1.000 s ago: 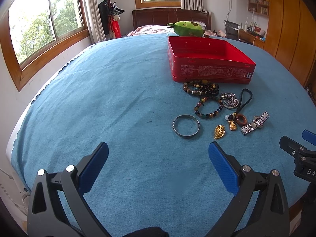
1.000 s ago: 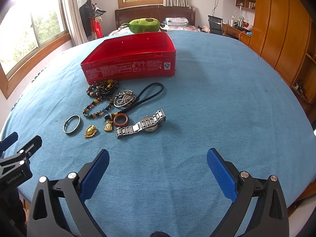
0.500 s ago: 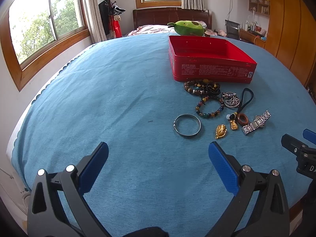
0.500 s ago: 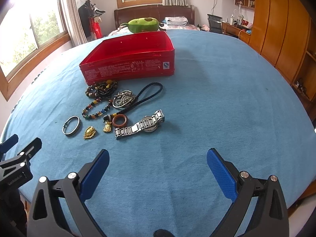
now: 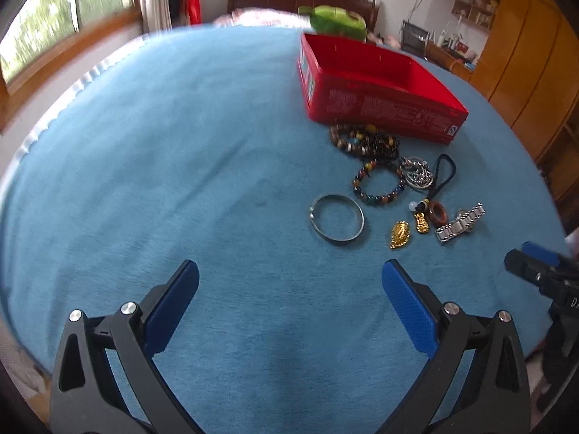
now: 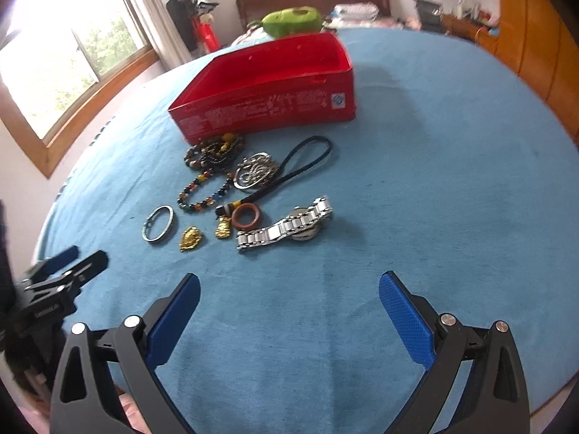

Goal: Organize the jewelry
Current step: 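Lower the left tool onto the silver bangle and close it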

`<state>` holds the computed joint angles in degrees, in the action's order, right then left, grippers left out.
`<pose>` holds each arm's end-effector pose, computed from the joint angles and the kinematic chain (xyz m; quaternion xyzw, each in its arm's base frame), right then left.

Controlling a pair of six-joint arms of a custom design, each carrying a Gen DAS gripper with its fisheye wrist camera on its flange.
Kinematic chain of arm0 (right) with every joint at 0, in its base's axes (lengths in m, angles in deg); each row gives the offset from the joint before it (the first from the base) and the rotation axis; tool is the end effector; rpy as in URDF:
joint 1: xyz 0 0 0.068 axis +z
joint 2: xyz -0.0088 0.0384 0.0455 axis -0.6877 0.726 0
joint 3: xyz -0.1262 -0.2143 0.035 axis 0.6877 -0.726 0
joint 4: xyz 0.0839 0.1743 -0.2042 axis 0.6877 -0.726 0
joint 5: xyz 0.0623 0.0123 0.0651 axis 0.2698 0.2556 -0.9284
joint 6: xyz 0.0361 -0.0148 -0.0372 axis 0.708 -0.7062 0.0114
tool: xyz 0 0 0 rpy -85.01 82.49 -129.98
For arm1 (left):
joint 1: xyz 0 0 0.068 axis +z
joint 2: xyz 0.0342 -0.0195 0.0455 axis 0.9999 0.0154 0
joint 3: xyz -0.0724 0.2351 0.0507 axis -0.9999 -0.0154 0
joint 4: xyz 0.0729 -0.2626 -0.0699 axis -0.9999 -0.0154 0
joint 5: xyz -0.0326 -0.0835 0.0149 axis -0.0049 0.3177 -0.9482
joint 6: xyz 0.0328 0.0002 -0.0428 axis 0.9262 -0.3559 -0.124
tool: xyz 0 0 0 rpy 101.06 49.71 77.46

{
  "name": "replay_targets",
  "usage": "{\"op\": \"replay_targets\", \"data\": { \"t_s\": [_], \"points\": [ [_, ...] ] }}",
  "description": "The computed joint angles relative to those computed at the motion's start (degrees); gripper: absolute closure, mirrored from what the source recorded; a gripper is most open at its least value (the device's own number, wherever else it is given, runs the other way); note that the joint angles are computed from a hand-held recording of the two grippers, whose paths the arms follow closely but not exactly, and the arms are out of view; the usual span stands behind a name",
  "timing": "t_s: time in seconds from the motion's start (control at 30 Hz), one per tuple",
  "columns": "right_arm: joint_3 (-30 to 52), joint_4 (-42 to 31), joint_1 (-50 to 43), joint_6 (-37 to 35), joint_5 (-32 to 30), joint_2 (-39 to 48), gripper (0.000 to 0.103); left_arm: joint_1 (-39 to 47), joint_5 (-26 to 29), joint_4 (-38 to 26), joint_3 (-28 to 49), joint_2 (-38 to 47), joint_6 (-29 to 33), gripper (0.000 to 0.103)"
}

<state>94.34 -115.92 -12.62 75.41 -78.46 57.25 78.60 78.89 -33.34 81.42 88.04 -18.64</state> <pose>0.2151 0.1214 0.1881 0.1511 0.9436 0.1120 0.2724 0.3658 -0.0753 0.1587 0.1486 0.9461 -0.1148 0.2640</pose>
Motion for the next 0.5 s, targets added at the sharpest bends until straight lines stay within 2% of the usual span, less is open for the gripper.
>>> {"op": "replay_targets", "data": {
  "t_s": [0.07,0.13,0.17,0.2,0.23,0.27,0.3,0.33,0.5],
  "points": [
    [-0.30,1.37,-3.30,-1.46,-6.39,0.82,0.004,0.69,3.36,-4.10,4.99,4.26,-0.67,0.005],
    [-0.21,2.06,-4.97,-2.23,-9.06,1.35,0.005,0.63,5.02,-7.51,10.00,8.25,0.10,0.007],
    [-0.09,2.27,-6.04,-2.74,-10.11,1.58,0.007,0.23,4.81,-8.74,12.21,9.93,0.72,0.015],
    [0.04,2.27,-6.51,-3.09,-10.38,1.66,0.012,-0.30,3.80,-9.83,14.36,11.54,1.04,0.034],
    [0.30,2.16,-7.20,-3.70,-10.65,1.89,0.018,-0.98,2.07,-11.75,17.39,13.81,1.22,0.041],
    [0.47,2.07,-7.82,-4.15,-11.11,1.99,0.020,-1.19,2.00,-13.76,20.19,15.75,1.43,0.046],
    [0.66,2.05,-8.40,-4.63,-11.63,2.22,0.022,-1.37,2.17,-15.46,22.72,17.64,1.64,0.046],
    [0.87,2.04,-8.88,-5.11,-12.08,2.51,0.025,-1.56,2.28,-16.84,24.77,19.14,1.81,0.047],
    [2.20,2.41,-10.98,-7.73,-14.20,4.62,0.043,-3.24,2.68,-21.97,33.77,25.46,3.85,0.061]
  ]
}}
